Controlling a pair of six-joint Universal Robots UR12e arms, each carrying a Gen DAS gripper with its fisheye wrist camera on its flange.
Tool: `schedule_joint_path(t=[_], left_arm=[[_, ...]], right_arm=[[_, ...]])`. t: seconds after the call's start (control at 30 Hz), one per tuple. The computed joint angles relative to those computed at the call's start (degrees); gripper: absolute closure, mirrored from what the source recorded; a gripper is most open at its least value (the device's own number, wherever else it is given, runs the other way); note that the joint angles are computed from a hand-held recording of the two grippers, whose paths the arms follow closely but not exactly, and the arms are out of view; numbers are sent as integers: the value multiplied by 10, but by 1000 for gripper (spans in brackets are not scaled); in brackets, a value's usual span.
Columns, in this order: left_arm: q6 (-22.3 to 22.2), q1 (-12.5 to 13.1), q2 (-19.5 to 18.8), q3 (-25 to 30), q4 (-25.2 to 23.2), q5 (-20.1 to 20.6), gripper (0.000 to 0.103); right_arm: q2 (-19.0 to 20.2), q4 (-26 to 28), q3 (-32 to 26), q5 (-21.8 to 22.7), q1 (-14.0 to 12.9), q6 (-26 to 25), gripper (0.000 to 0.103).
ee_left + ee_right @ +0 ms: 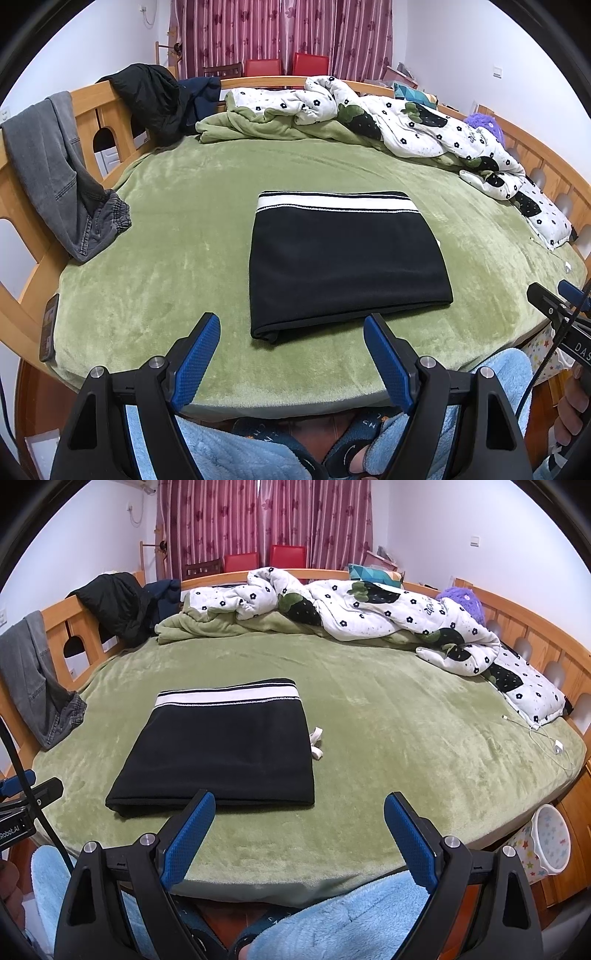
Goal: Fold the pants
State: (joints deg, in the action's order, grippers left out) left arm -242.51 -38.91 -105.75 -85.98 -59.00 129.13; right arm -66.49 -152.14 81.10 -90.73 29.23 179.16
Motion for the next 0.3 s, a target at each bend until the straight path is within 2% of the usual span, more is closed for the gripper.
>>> schedule_joint_path(t=[0.3], left_arm=[[-8, 4, 1, 4, -16, 9, 24]], right_arm=[[5, 3, -8, -6, 9, 9, 11]])
